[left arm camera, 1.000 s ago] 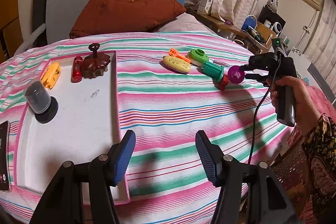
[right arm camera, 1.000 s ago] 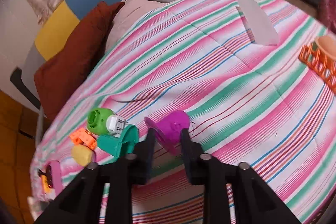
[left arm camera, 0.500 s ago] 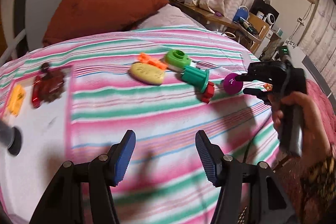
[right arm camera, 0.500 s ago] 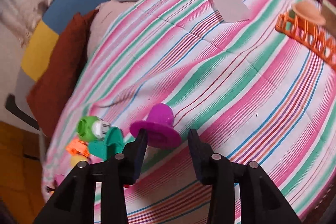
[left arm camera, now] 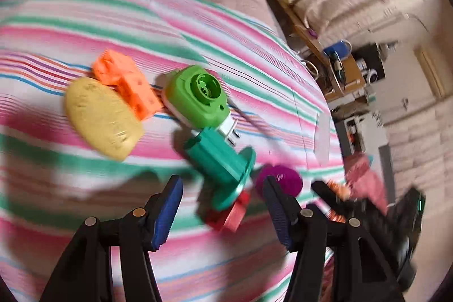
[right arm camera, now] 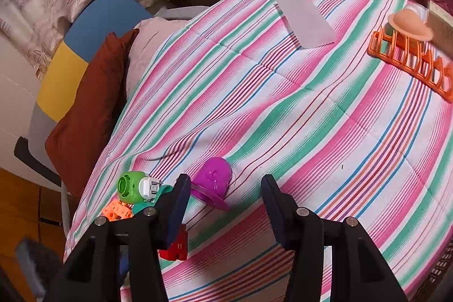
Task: Organize rigid objects
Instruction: 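Grasp the purple cup with the right gripper and set it aside, then grasp the red block with the right gripper while the left gripper grasps the teal piece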
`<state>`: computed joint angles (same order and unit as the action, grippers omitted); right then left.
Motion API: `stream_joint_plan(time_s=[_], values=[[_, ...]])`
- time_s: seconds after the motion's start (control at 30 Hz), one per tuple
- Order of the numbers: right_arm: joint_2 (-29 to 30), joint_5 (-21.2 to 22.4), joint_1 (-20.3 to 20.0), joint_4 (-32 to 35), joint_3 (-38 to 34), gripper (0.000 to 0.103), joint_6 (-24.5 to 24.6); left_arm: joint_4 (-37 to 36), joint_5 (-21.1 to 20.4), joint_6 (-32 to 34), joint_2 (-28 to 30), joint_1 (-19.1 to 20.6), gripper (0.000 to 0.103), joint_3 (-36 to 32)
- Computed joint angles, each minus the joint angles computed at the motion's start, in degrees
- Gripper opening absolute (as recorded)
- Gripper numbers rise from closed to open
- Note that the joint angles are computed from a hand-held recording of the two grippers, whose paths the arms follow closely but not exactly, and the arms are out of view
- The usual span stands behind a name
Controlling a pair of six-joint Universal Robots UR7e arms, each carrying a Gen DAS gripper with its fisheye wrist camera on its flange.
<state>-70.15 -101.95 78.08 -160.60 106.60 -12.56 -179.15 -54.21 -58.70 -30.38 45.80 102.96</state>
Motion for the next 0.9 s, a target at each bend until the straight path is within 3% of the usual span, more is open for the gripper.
stream_joint_plan(time_s=[0.2, 0.27, 0.37, 0.47, 0.57, 0.7, 0.8, 0.9], values=[[0.62, -0.06, 0.00, 0.85, -0.46, 0.053, 0.88, 0.29, -4.00, -4.52, 2.73, 3.81, 0.059, -5.03], [0.82, 0.25, -0.21, 1.55, -0.85, 0.053, 1.54, -2.23, -2.71, -4.59, 3.56, 3.74, 0.058, -5.13], [1.05, -0.12, -0.17, 1.26, -1.07, 0.053, 1.57, 0.03, -0.90, -3.49, 3.75, 3.27, 0.037, -5.38], [1.05, 0.52, -0.25, 1.37, -1.03, 0.053, 1.41, -3.76, -3.48, -0.86, 3.42, 3.47, 0.034, -3.48], [0.80, 2.03, -0.22, 1.85, -0.76, 0.053, 0.51, -8.83, -3.44, -1.89, 2.36, 2.78, 0.034, 0.35], [0.34, 5.12, 0.26, 2.28, -0.12, 0.053, -3.02, -10.33, 1.76, 0.77, -0.26, -0.24, 0.030, 4.93], [0.30, 6.60, 1.00, 4.49, 0.14, 0.053, -6.23, -8.70, 8.08, 4.47, -2.34, -3.28, 0.030, 7.99], [0.73, 4.10, 2.30, 6.37, 0.53, 0.053, -9.17, -7.65, 14.27, 5.79, -4.01, -6.21, 0.030, 11.71]])
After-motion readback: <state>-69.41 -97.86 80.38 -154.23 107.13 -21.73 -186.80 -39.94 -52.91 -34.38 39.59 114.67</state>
